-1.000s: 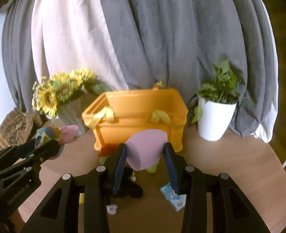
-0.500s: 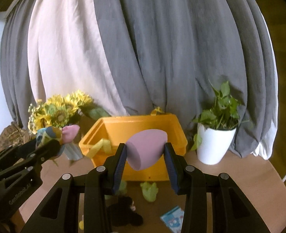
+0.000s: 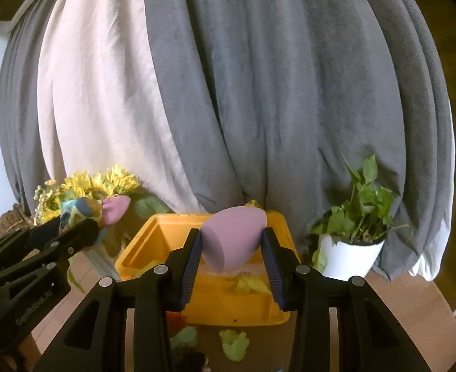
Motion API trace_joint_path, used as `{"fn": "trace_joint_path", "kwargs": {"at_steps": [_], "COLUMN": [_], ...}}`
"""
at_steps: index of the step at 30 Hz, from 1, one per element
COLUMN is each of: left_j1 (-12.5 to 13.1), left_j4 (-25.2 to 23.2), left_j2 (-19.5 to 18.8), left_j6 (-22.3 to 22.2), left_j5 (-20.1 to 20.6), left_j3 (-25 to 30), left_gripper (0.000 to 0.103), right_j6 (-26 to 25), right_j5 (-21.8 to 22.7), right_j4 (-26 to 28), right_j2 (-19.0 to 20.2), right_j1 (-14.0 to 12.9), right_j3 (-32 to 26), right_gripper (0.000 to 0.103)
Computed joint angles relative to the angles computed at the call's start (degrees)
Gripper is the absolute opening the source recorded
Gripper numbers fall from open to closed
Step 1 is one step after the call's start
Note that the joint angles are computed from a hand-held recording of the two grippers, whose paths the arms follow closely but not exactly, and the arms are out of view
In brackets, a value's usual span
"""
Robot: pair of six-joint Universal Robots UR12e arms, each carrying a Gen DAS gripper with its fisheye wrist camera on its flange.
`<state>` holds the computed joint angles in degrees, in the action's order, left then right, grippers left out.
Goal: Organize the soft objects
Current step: 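Lift the scrunchie and sponge and carry both over the orange crate, then open both grippers to drop the scrunchie and sponge into the crate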
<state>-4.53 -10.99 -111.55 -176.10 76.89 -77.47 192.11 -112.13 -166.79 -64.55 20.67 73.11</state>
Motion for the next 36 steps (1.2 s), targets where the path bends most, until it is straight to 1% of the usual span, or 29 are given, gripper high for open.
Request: {"fn": "trace_joint_path", "kwargs": {"at_steps": [8,18,30,34,35,36], "left_j1": [-0.2,-0.6,-1.2,-1.3,-1.3,-1.3], "left_j4": [-3.3,-8.7,-15.3,-17.1,-17.3,-17.5], "left_j2": [-3.7,-8.3,-12.2,-12.7,-12.7,-12.8], "left_j6": [0.2,0.7,2.7,3.2,3.4,3.4], "left_j5": [1.0,2.7,3.5,3.6,3.5,3.5], "left_j3": [5.1,10.5,15.3,16.1,16.1,16.1], "left_gripper": [0.038,0.038,0.038,0.041,0.044,0.047], "right_j6": [0.1,2.0,3.8,4.4,4.5,4.8], "right_j5": [1.6,4.2,6.3,6.9,7.1,7.6], "right_j4": [2.5,9.0,15.7,17.0,17.2,17.4], "right_j2": [3.1,7.4,10.0,10.3,10.3,10.3], "right_j1": [-1.2,-2.5,-3.5,-3.8,-3.9,-4.0], "right_j3": [-4.5,-10.3,-13.5,-13.8,-13.7,-13.7], "right_gripper": [0.041,0.041,0.041,0.042,0.043,0.046]}}
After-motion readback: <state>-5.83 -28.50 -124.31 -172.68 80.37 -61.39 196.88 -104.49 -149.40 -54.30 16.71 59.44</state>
